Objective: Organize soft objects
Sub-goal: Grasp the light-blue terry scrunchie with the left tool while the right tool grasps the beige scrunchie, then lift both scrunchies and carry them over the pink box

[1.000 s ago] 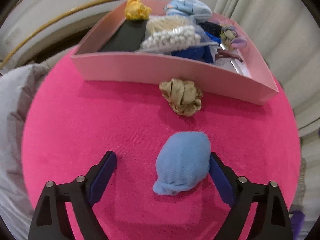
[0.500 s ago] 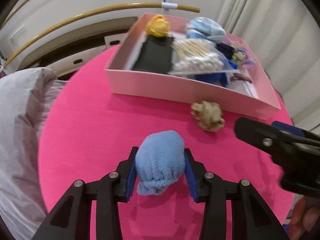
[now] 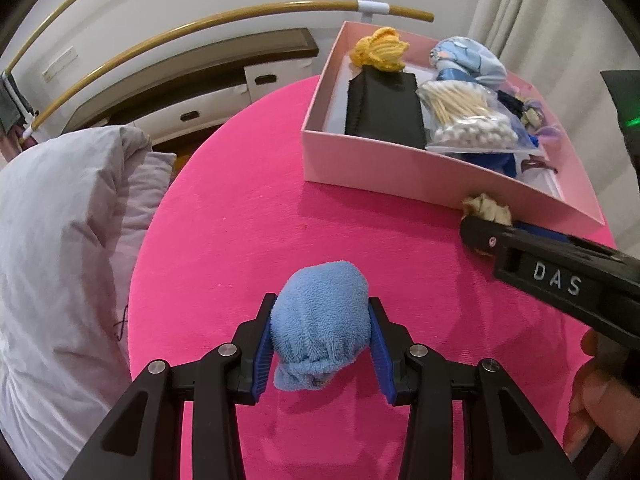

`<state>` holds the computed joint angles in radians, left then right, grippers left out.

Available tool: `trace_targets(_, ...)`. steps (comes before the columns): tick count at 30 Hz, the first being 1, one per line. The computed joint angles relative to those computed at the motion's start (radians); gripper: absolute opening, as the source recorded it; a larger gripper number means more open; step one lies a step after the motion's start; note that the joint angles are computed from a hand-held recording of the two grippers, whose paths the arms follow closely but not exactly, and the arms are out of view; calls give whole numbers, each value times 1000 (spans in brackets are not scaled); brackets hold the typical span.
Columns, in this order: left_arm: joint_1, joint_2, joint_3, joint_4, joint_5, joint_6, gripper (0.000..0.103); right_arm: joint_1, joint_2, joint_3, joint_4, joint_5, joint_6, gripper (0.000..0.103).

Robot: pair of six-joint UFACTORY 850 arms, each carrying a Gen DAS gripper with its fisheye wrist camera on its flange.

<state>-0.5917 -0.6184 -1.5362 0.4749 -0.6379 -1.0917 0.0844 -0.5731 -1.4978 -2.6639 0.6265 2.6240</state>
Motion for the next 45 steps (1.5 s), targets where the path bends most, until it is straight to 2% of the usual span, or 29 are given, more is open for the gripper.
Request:
trace_targets(3, 3, 3, 2, -2, -1, 5, 39, -1, -3, -5, 16, 3, -9, 34)
trace_targets(5, 2, 4, -3, -4, -4, 9, 39, -7, -3, -4, 43, 11, -38, 27)
trace_targets(7, 0, 7, -9, 0, -8, 12, 39, -15, 1, -2, 68, 19, -63, 25)
trace_targets(13, -15, 22, -31, 2, -28, 23, 39, -45, 40, 23, 82, 48, -92, 24)
trace_targets(23, -63, 68, -93, 8, -77, 46, 39, -119, 202, 90, 111, 91, -120, 24)
trace_targets(33, -118, 116, -199, 30, -154, 94, 39, -204, 328, 76, 165, 140, -143, 24)
trace_targets(38, -152, 165, -235, 70, -188, 91, 39, -242, 400, 81, 221, 141, -174, 24)
trace_targets(45, -191, 240, -252, 125, -221, 88, 39, -256, 438, 43, 279, 126, -208, 24)
